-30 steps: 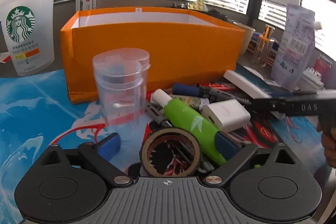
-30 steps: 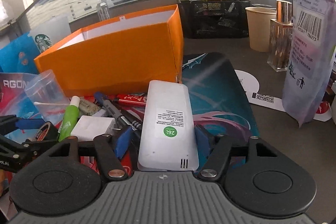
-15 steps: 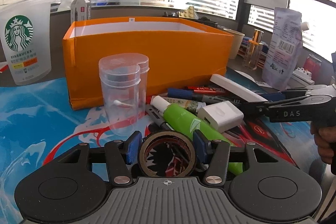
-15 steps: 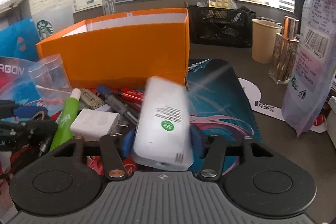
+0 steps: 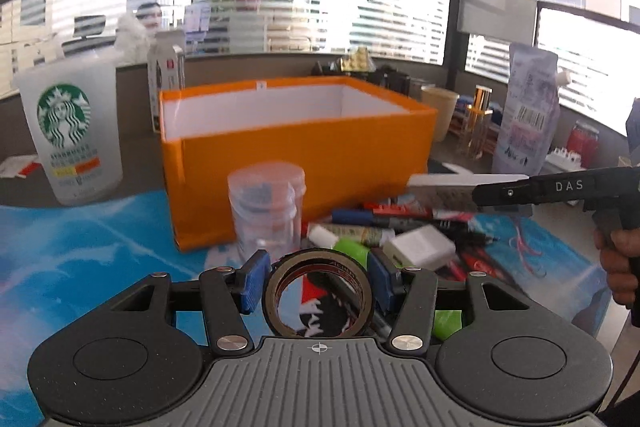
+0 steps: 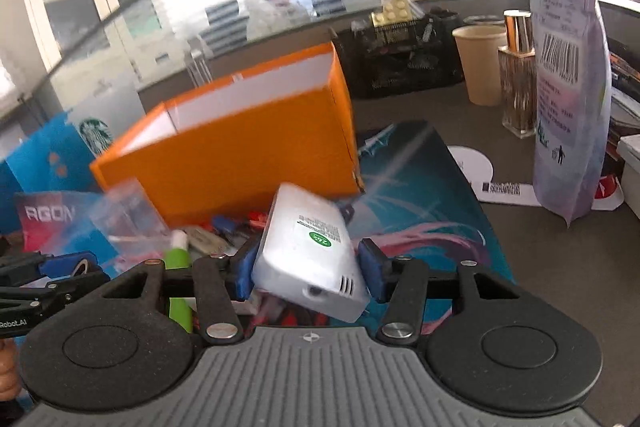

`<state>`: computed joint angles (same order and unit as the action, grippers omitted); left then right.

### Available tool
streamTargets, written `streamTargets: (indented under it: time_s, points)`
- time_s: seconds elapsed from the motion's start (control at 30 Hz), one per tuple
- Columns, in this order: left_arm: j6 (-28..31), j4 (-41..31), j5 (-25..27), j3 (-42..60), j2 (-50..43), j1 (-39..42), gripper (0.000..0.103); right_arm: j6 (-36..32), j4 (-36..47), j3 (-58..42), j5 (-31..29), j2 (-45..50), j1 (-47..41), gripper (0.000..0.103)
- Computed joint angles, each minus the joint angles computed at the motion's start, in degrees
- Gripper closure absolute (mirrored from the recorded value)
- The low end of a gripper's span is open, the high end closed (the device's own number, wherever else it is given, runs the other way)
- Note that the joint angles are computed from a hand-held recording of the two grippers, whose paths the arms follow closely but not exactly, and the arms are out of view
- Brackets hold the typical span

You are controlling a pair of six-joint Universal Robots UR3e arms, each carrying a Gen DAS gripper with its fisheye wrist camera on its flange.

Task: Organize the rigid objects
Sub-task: 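Grasp the brown tape roll with the left tool while the right tool grasps the white remote, then lower tape roll and remote into the orange box while opening both tools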

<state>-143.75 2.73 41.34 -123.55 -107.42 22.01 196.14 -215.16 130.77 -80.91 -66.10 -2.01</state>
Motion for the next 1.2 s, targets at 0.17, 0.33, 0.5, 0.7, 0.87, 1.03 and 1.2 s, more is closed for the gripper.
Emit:
streamTargets:
  time_s: [0.17, 0.33, 0.5, 0.7, 0.87, 1.03, 1.2]
  points:
    - [-0.4, -3.6, -2.8, 1.5, 2.6, 1.4, 0.051, -1.0, 1.6, -1.1, -3.1, -2.0, 1.3, 0.088]
    - [-1.2, -4.4, -3.2, 2.0, 3.5, 1.1, 0.051, -1.2, 1.1, -2.1, -3.4, -1.1, 1.3, 0.088]
    - [-1.3, -9.9, -3.2, 4.8, 5.2, 0.7, 0.051, 0.4, -0.6, -1.2, -0.3, -2.5, -0.9, 0.088]
    - [-3.4, -10.4, -4.0, 8.3, 5.1, -0.1, 0.051, -0.1, 0.2, -0.7, 2.2, -6.1, -3.2, 0.088]
    - [-7.3, -9.9, -3.0, 15.4, 2.7, -1.9, 0.051, -1.7, 4.3, -4.6, 4.0, -9.6, -4.1, 0.088]
    - [-11.3, -9.2, 0.2, 27.0, -2.5, -5.5, 0.051, -1.6, 7.7, -13.5, 7.2, -8.2, -4.3, 0.088]
    - [-15.1, -20.5, 12.2, 49.3, -14.8, -13.2, 0.051, -0.1, 15.5, -30.5, 8.8, 1.8, -3.2, 0.088]
